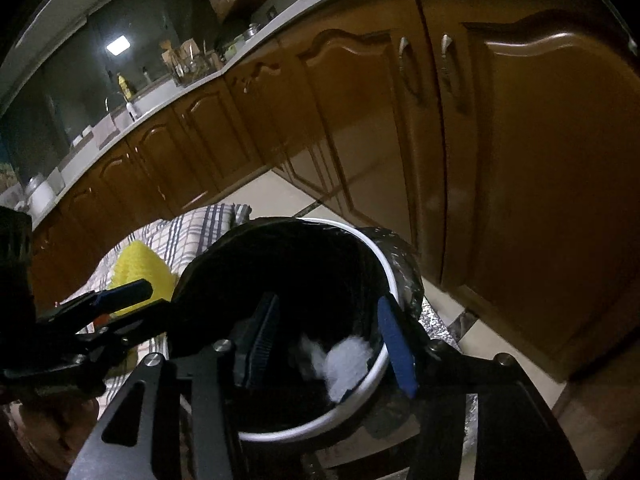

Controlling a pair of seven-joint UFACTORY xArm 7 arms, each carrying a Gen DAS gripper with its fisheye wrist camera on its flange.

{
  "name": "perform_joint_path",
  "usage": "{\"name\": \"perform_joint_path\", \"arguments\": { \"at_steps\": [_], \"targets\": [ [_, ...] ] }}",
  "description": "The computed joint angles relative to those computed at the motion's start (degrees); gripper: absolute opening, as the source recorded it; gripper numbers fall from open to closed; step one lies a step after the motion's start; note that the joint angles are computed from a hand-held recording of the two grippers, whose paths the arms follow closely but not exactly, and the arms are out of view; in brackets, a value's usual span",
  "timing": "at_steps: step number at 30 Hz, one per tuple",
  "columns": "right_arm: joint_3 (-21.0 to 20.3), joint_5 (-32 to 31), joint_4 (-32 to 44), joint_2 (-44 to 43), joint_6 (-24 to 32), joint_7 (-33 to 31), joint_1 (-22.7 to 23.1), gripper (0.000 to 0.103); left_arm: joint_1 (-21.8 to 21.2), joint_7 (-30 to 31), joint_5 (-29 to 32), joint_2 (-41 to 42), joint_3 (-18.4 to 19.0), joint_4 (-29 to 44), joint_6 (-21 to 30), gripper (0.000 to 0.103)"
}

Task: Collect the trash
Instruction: 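Carry the white mesh net to the white bin and release it with the right tool, then grasp the yellow mesh net with the right tool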

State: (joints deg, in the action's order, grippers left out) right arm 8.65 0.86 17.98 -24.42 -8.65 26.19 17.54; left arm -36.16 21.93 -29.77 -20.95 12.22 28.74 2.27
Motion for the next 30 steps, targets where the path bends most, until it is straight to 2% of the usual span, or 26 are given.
{"name": "perform_joint_path", "arguments": {
  "at_steps": [6,13,20,24,27,30],
  "targets": [
    [1.86,1.22,-3.06,-2.76,-3.17,2.70,-0.17,0.056,1.53,-2.21,2.17,-7.85,-0.06,-5.80,-1.80,0.078],
    [5.42,2.88,-5.55,-4.21,-8.49,7.57,0.21,0.069,8.42,-7.41,7.59,-18.87,-2.09,-14.14,-1.15,0.078],
    [9.71,3.82,-4.41,-1.79,-11.13,10.03,0.58,0.071,15.81,-10.23,12.97,-28.96,-0.78,-20.38,3.14,0.078],
    [11.54,4.04,-2.52,0.60,-11.42,10.15,1.20,0.071,19.82,-9.59,14.64,-33.71,1.08,-22.51,6.23,0.078],
    [15.10,5.57,-1.52,1.57,-11.39,9.81,0.32,0.071,22.95,-8.84,15.16,-36.41,1.97,-23.56,8.20,0.078],
    [17.00,6.34,0.19,3.07,-11.35,8.90,-0.05,0.071,25.99,-7.61,15.31,-38.81,3.10,-24.18,10.12,0.078]
  ]
}}
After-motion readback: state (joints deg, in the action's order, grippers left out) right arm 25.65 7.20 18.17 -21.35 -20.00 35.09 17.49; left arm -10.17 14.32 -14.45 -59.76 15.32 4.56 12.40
